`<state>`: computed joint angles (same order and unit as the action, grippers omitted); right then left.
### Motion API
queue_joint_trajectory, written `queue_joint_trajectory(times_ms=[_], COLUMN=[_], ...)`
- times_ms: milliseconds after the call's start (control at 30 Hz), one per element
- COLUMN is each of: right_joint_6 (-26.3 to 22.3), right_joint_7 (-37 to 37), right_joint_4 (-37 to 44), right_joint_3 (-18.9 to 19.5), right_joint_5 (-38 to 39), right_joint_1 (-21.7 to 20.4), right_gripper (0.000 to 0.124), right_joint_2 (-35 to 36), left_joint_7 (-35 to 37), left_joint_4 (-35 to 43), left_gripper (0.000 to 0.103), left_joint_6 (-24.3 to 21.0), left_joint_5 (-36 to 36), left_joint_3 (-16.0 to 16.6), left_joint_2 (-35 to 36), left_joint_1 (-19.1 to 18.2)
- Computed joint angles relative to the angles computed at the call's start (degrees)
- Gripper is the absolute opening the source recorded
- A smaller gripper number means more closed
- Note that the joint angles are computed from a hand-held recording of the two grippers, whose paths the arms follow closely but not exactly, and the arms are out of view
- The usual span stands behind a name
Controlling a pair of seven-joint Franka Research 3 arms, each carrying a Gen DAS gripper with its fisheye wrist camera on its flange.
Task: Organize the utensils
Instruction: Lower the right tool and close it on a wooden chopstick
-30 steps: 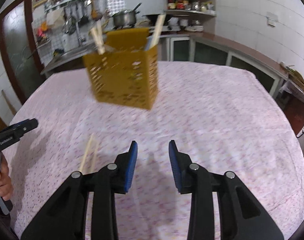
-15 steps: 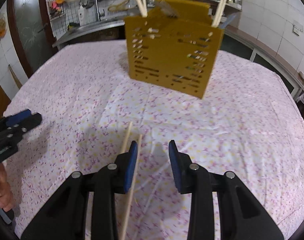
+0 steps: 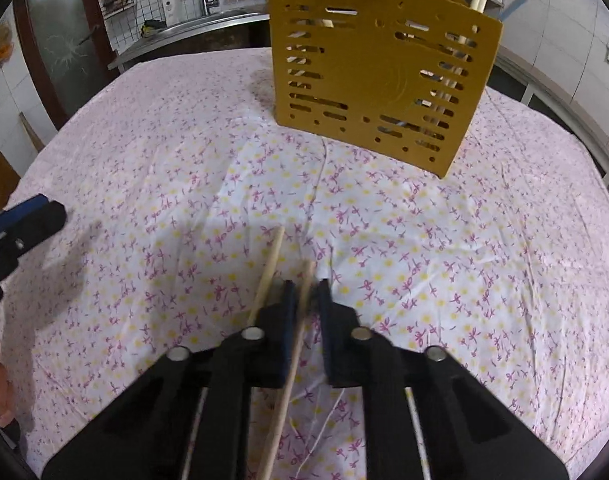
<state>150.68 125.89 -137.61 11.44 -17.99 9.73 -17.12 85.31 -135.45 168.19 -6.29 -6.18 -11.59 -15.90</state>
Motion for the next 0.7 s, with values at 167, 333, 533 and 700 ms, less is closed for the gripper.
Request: queue_joint_trajectory(times_ms=[167, 333, 533, 700], right_joint_6=[0.59, 1.23, 1.98, 2.01], right_joint_7=[-1.8, -1.92, -5.8, -8.91], right_joint_4=[-1.72, -4.45, -6.92, -8.83], right_joint_3=[-1.25, -1.8, -3.46, -4.09], right_joint_5=[1.92, 1.86, 2.8, 4.38], right_joint_1=[-0.62, -3.79, -6.91, -10.2], right_gripper=[0.006, 0.006, 0.006, 0.006], right_joint_2=[-1.93, -5.16, -8.35, -11.21], left_joint_7=[0.14, 0.39, -5.83, -9.85], left_joint_4=[1.8, 5.0, 10.89, 15.7], left_gripper=[0.056, 0.056, 0.056, 0.056], left_joint_6=[-1.39, -3.48, -8.66, -12.14], left_joint_5=[0.62, 1.2, 8.02, 12.16], left_joint_3=[-1.11, -2.9, -6.74, -8.65], left_joint_2=[1.11, 3.09, 7.88, 11.97], left_joint_1=[-0.54, -1.21, -0.63, -1.63])
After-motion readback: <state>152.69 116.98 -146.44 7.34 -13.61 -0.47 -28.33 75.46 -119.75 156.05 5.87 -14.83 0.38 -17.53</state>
